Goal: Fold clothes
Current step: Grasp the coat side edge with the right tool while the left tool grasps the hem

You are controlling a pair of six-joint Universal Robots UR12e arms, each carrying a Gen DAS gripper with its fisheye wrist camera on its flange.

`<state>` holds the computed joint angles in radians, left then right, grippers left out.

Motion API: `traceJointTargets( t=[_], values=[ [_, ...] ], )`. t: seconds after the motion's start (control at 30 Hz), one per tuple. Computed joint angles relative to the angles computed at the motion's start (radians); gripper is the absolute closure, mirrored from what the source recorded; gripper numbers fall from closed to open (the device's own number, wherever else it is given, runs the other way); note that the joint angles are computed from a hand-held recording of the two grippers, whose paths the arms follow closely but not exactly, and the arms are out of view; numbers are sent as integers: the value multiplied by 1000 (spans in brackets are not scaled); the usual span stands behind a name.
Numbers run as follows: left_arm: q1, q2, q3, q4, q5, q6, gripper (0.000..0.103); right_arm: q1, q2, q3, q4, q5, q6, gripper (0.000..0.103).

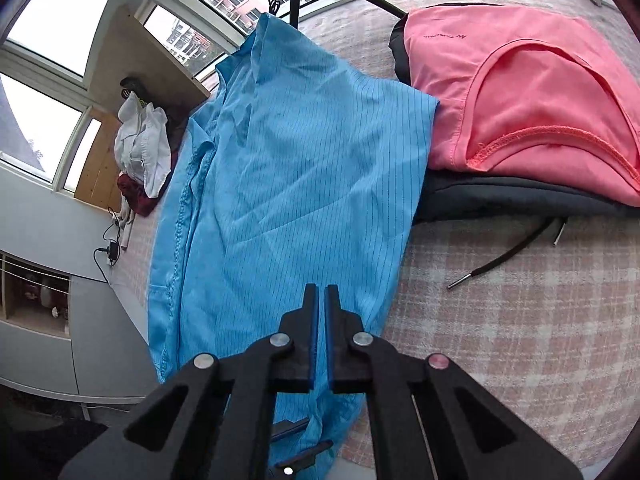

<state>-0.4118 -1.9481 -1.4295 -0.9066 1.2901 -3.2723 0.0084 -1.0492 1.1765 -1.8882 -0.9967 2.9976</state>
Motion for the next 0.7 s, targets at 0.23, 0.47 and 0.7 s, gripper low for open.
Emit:
traceJointTargets(
  t=[0.23,0.47,0.7],
  values=[
    [21,0,-10,16,-82,-24,92,1,64,-46,-50,-78,57,52],
    [63,18,-42,75,-222,-91,96,-16,106,-43,-58,106,112,59],
    [116,49,-105,172,-310,-184,97,9,97,-60,-155,86,163,100]
  ],
)
